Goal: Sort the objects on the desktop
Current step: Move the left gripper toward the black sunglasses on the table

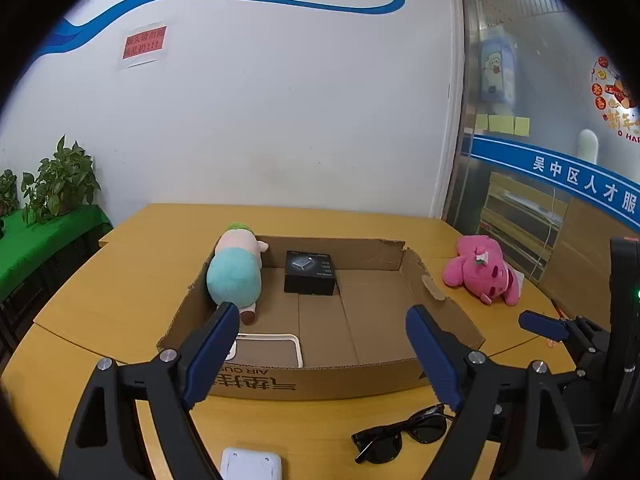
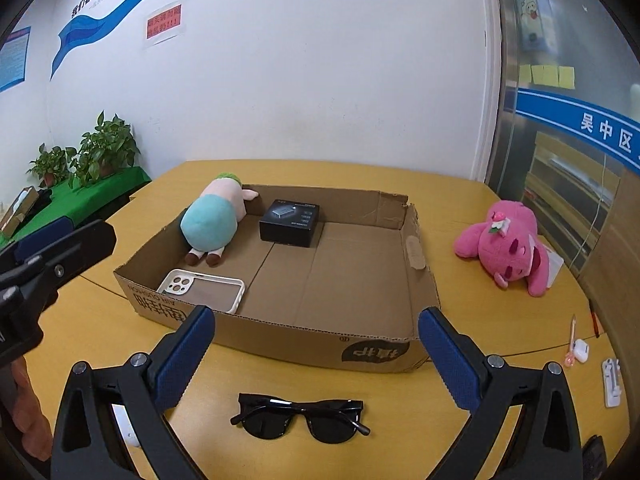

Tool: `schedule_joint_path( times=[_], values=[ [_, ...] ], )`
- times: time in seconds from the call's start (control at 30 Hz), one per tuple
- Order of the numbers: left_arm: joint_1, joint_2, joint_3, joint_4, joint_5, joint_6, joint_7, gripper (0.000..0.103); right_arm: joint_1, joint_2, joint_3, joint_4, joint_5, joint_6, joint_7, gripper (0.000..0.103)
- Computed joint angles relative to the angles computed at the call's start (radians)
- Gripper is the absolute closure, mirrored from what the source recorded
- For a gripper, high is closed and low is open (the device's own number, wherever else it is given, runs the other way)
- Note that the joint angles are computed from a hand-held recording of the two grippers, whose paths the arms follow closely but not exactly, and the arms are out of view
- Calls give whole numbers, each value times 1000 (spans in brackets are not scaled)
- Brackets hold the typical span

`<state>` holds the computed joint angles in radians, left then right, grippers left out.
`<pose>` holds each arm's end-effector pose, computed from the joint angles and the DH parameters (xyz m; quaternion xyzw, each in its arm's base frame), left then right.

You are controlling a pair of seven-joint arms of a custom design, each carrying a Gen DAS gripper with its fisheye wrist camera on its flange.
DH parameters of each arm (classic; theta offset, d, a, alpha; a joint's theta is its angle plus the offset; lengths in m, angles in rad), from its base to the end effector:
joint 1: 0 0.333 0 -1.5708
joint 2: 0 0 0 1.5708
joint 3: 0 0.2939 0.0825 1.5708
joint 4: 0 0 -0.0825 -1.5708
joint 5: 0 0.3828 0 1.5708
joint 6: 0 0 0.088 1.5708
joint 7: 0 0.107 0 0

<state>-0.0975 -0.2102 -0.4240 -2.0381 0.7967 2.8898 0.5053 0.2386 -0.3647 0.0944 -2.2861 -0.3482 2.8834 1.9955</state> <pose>0.4446 -0.3265 0.6132 -0.5420 0.6428 -0.4483 0.3034 0.4620 0.1865 0.5892 -0.6858 0.5544 -0.3007 0.3631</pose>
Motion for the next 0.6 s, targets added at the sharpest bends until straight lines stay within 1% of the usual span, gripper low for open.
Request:
schedule_joint_path(
  times=[0.07, 0.2, 0.3, 0.4, 0.5, 0.6],
  values=[
    [-13, 1, 9, -6, -25, -10, 33, 18, -1, -3, 2, -4, -2, 1, -1, 0],
    [-46, 5, 35, -23, -122, 17, 127, 18, -8, -13, 6, -17, -9, 2, 13, 0],
    [-27, 4, 13, -22, -107, 14, 126, 18, -15, -20, 8, -25, -16, -1, 24, 0],
    [-3, -2, -5, -21, -70, 21, 93, 18, -21, -26, 13, -30, -25, -7, 33, 0],
    [0, -1, -7, -21, -66, 17, 86, 18, -23, -28, 13, -33, -28, -8, 39, 0],
    [-8, 1, 2, -26, -83, 17, 107, 18, -17, -27, 9, -33, -24, -11, 37, 0]
  ],
)
